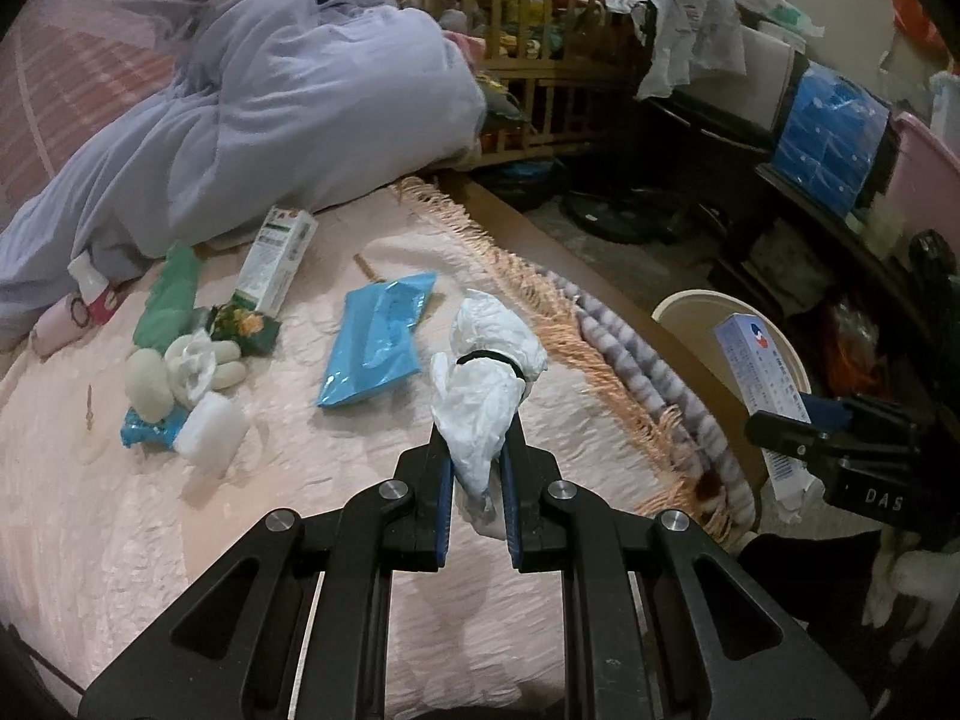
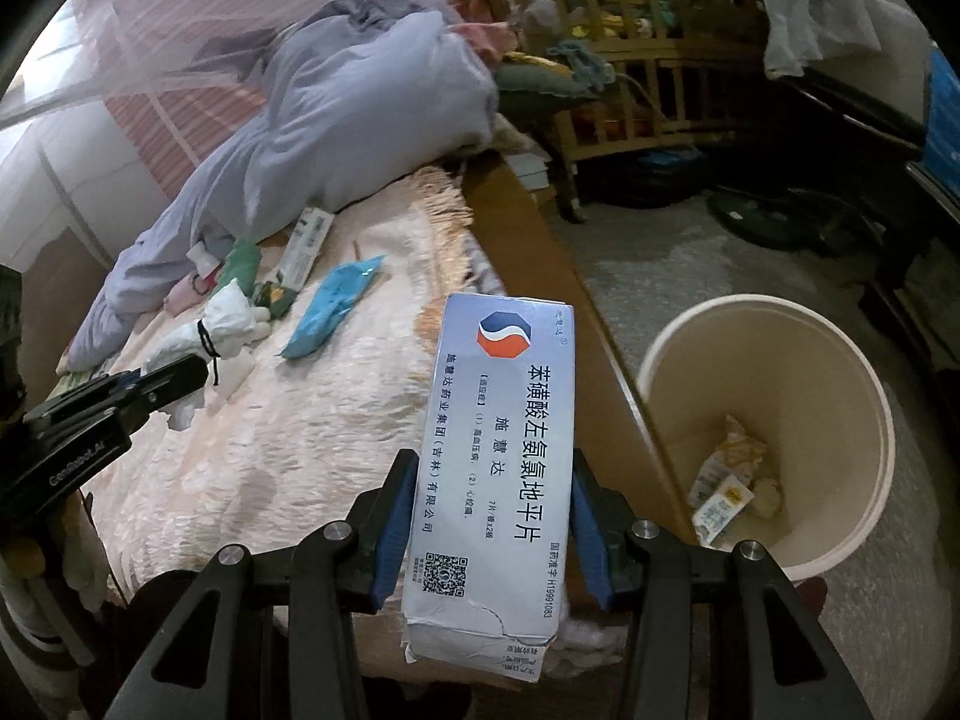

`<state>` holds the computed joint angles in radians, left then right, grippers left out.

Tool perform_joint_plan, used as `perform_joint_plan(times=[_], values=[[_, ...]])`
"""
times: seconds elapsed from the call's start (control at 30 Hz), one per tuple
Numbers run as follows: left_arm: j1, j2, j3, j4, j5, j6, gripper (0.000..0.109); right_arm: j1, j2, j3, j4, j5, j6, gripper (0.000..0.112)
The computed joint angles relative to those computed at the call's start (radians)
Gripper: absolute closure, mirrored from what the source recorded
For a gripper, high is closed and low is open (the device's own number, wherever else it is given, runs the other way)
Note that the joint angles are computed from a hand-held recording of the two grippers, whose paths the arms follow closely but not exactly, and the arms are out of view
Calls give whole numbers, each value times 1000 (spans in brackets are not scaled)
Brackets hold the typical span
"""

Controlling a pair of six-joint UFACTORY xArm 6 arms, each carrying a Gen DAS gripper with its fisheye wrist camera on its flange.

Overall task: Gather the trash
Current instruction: 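Carry the medicine box and glove over the white bucket with both grippers, then open both grippers to drop the box and glove into the bucket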

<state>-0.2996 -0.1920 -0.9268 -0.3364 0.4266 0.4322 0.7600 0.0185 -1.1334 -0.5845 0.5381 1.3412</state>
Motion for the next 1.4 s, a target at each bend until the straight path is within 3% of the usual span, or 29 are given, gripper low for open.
perform_joint_plan(times=[0.5,1.0,1.23,1.33,1.4], values=[[-103,92,-90,57,23,-27,97,-62,-144,196,-34,-22,92,66],[-229,361,-451,-115,298,55,97,-199,-230,358,6,-58,95,66],[-278,475,-584,-162,363,26,96,-244,-222,384,-2,-70,112,66],[-278,514,-629,-198,394,27,86,-257,-226,396,-24,-55,156,63],[-271,536,-655,-237,421,21,70,-265,-236,407,-31,-45,184,50]])
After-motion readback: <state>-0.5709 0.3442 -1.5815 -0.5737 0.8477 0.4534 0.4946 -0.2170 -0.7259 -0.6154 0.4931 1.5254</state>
